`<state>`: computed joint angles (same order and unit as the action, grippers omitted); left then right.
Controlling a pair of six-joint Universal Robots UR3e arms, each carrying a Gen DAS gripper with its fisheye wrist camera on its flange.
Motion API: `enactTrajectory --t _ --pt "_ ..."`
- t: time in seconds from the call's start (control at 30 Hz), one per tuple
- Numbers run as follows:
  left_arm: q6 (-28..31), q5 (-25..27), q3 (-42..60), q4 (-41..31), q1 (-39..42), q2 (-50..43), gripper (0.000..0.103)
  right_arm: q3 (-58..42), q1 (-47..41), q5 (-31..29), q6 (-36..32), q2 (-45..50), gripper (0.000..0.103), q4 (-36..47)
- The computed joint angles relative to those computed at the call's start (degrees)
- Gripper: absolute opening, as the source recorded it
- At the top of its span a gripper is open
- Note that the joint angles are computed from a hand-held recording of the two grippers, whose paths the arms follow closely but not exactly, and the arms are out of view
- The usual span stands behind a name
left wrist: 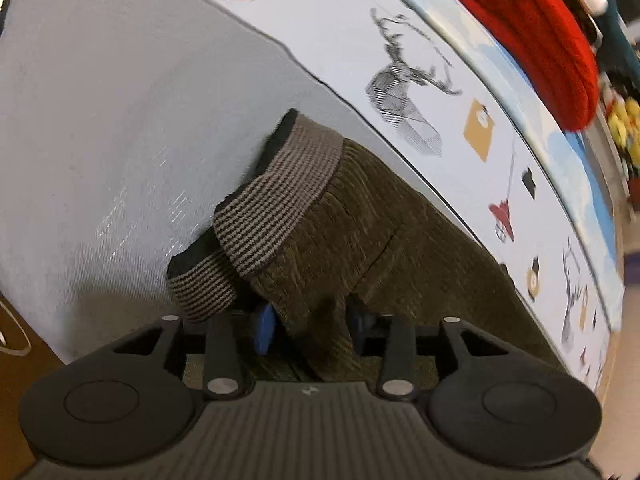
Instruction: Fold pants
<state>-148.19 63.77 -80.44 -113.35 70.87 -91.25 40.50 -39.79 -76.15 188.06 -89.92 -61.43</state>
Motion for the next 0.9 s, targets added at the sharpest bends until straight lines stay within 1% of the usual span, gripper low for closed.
enactTrajectory --t 0.1,0.2,0.23,0.27,0.3,0.33,0.43,0.47,0.5,0.53,0.57,0.63,0.7,0.77,0.8,0.87,0.9 --pt "-2.56 0.62 -0.31 1.58 -0.51 -0.64 0.042 2.76 2.23 -3.54 4.88 0.90 0.045 -2.60" --pt "-5.30 1.57 -0.96 3.90 -0.89 -1.18 0.043 0.39 6.81 -10.34 10.00 3.93 0.044 -1.82" --pt "-5.88 1.72 -1.21 4.66 -0.77 -1.26 0.046 0.31 7.01 -11.08 10.57 3.98 0.044 -1.74" --pt "-6.32 1.59 -1.40 5.33 -0.56 -1.36 0.047 0.18 7.43 -11.77 11.33 4.02 0.044 -1.72" --pt "-6.58 1.35 -1.54 5.82 -0.40 -1.52 0.047 0.84 7.47 -11.97 11.61 3.63 0.044 -2.02" --pt "-6.73 1.04 -1.51 5.97 -0.20 -1.70 0.047 1.69 6.17 -11.55 10.33 3.18 0.044 -2.28" --pt "-6.26 0.87 -1.88 6.72 -0.25 -1.69 0.045 4.85 6.70 -12.25 9.88 2.60 0.042 -4.50" --pt "-5.92 1.16 -2.33 7.32 -0.43 -1.28 0.039 5.75 6.82 -12.61 9.59 2.28 0.032 -5.18" --pt "-5.54 1.58 -2.84 8.22 -0.62 -0.73 0.034 5.81 6.93 -13.43 9.27 2.21 0.027 -5.26" --pt "-5.00 1.87 -3.39 9.30 -0.78 -0.16 0.028 6.22 6.98 -14.20 8.86 1.95 0.014 -5.71" --pt "-4.20 1.82 -3.70 9.91 -0.73 0.46 0.025 7.29 6.50 -14.26 8.11 0.99 0.000 -6.55" --pt "-2.60 1.70 -4.45 11.19 -0.80 2.15 0.023 11.79 4.31 -10.86 6.48 -2.59 0.000 -12.25" --pt "-0.31 0.89 -5.30 12.14 -0.72 4.44 0.021 14.15 4.43 -10.36 3.76 -5.18 0.000 -18.51" --pt "1.58 0.16 -5.70 12.35 -0.41 5.84 0.021 14.98 3.59 -8.85 1.97 -7.08 0.000 -20.88" --pt "1.86 0.03 -5.66 12.09 -0.26 6.00 0.021 14.73 2.55 -7.85 1.53 -7.62 0.000 -20.08" --pt "1.61 0.16 -5.06 10.71 0.04 5.54 0.022 12.97 -0.50 -6.27 1.63 -7.83 0.000 -14.93" --pt "1.56 0.16 -4.68 9.92 0.21 5.30 0.022 12.23 -3.77 -3.35 1.97 -8.31 0.000 -10.93"
